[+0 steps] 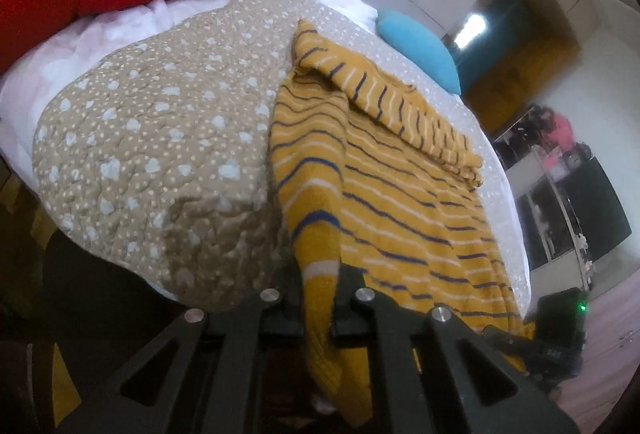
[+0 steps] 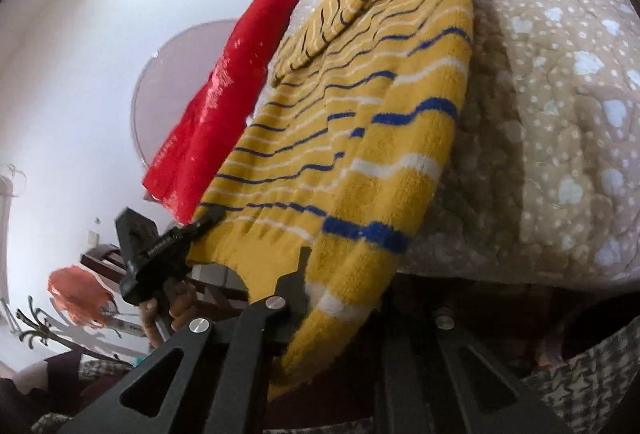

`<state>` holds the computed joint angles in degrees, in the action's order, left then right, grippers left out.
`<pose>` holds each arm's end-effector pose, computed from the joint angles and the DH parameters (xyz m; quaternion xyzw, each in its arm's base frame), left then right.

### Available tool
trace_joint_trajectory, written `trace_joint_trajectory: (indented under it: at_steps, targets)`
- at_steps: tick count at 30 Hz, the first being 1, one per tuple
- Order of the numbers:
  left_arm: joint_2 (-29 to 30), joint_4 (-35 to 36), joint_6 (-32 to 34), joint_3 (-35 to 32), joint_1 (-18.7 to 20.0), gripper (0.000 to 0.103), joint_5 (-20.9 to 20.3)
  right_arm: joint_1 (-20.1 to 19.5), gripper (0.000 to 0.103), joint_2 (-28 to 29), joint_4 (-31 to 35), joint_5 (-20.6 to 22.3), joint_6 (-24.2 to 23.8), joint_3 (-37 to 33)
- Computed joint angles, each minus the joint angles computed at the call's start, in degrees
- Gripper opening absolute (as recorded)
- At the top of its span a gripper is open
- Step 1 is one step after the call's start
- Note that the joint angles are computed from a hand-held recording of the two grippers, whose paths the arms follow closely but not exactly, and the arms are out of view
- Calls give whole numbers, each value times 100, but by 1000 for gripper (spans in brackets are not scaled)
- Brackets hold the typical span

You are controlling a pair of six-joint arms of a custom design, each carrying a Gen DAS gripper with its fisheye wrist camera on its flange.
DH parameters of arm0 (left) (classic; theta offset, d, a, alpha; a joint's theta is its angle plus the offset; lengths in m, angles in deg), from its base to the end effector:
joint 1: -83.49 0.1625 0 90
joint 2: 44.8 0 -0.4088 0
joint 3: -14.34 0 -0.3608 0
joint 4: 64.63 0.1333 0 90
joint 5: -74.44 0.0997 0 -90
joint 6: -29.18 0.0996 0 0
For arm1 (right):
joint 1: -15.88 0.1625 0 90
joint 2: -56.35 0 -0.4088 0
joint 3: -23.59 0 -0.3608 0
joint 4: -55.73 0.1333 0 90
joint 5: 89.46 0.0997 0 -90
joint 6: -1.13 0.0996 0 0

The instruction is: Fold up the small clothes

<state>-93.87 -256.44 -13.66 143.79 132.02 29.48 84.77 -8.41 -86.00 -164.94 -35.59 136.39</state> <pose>-0.1431 -0.4696 0.0865 -0.0821 0.9067 -0.3799 0.1637 -0.0401 -0.5433 0.1742 -0.1387 0.9817 -0.0890 0.0951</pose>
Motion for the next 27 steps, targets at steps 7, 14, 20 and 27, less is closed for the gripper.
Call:
trace_joint_trajectory:
  at_steps: [7, 14, 20, 27]
  targets:
    - [36, 342, 1225, -1173, 346, 7, 154, 507, 8, 278, -54, 91, 138, -782]
    - [881, 1484, 2190, -3619, 868, 8, 392, 1208, 8, 1363, -408, -43, 824, -2645]
    - [1364, 2479, 1800, -4851, 1388, 8, 14, 1381, 8, 2337, -210, -275, 1634, -4104]
    - [1878, 3491, 1639, -6043, 1769, 11, -223, 1396, 11, 3258, 638, -446, 2200, -5778]
